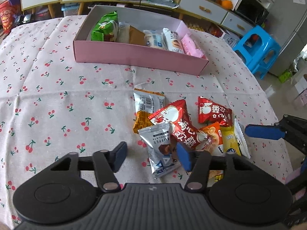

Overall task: Organize snacks
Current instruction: 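Grasp the silver truffle packet with left gripper while right grasps brown wafer packet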

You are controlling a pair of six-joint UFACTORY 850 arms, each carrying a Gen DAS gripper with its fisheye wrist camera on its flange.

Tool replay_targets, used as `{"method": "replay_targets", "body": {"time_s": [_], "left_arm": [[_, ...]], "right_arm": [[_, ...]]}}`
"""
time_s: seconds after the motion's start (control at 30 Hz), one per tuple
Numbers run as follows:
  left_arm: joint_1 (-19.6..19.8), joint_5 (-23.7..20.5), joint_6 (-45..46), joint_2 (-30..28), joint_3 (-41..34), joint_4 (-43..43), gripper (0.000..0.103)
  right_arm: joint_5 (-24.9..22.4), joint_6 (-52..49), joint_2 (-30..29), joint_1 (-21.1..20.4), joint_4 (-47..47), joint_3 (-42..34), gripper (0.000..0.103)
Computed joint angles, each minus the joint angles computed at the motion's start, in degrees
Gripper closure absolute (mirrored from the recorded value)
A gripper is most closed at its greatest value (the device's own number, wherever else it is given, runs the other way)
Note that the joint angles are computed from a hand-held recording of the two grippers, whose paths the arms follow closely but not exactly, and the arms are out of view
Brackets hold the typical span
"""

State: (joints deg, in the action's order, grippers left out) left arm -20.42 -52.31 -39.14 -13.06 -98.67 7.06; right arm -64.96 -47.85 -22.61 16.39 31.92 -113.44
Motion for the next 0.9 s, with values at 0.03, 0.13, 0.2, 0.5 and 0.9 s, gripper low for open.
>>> {"method": "replay_targets", "body": {"time_s": [0.03,0.13,0.2,0.5,0.9], "left_arm": [[0.02,-0.32,0.19,-0.26,-0.26,0.01,0.059],[0.28,-0.51,1.14,-0.40,-0.34,-0.61,0.080],[0.93,-1.07,4.46,-0.79,-1.15,-3.59,0.082],[0.96,-4.68,6.76,-0.19,-1.73,0.49,0.084],[-0.44,-2.84,1.95,3.63,5.10,11.90,0.057]], "right_arm": [[0.12,-0.94,0.32,0.13,0.20,0.59,0.019],[1.61,-4.04,1.64,0.76,0.35,3.08,0.019],[2.99,-6.90,2.81,1.12,0.70,5.18,0.020],[7.56,-13.54,5.96,3.05,0.20,11.35,0.028],[16.93,-17.33,8.97,5.46,-2.94,17.35,0.044]]}}
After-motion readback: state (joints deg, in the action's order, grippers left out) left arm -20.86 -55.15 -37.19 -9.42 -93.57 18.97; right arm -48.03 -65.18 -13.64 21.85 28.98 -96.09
